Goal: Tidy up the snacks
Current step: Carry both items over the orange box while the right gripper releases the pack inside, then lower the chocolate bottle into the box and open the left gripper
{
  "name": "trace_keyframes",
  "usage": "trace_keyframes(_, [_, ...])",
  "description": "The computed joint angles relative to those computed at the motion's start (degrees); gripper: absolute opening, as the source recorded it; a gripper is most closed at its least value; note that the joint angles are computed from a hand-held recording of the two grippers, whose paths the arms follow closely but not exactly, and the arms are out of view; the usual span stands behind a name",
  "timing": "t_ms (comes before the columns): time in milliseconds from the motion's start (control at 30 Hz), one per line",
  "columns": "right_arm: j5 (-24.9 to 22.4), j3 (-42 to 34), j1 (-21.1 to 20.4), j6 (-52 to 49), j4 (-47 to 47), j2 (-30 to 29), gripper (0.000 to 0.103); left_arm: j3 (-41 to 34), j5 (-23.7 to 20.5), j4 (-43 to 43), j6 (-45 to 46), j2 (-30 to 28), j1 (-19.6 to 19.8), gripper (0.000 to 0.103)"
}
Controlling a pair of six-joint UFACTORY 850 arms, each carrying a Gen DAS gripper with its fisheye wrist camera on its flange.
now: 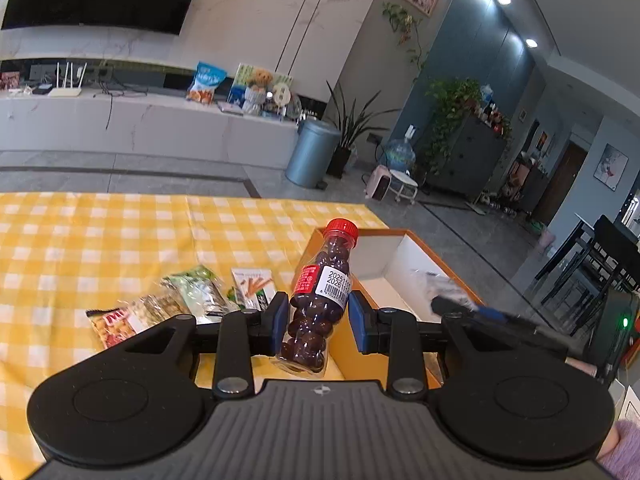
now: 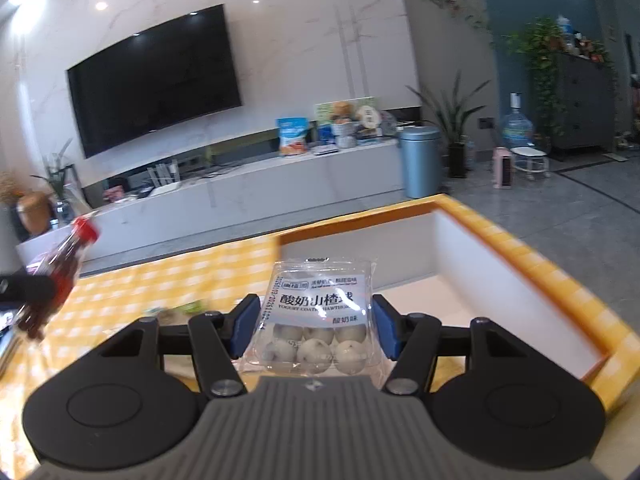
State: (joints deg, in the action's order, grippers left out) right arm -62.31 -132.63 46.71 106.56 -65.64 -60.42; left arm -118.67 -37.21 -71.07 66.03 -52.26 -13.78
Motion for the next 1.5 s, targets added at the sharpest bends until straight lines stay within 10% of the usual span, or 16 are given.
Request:
trace_keyframes(367, [1.5,16.6,-2.9,-0.9,3.4,10.2,0.059,-5.4,-3.0,6.3,-9.5,-3.7,-1.7,0.037])
trace_keyframes(767, [-4.7,8.8,-6.5,-34.8,17.4,4.5,0.06,-9.2,-5.1,12.1,-14.5,-6.1,-4.4,0.037])
trace_keyframes(1000, [-4.8,13.0,-6.6,-37.4,18.4,6.1,0.072,-9.4,-4.2,14.0,-15.4,-5.9,-5.4,0.037])
trace_keyframes(1167, [-2.8,16.2,-5.7,-34.3,14.6,8.5,0.093,-9.5,-3.8,14.9,-16.6,-5.7,-6.2,0.037])
trace_keyframes(1500, [-0.7,30.5,-3.6,-7.1,-0.9,19.0,0.096,-27.4,-7.9,31.0,-31.0,-15.3,-10.1,0.037])
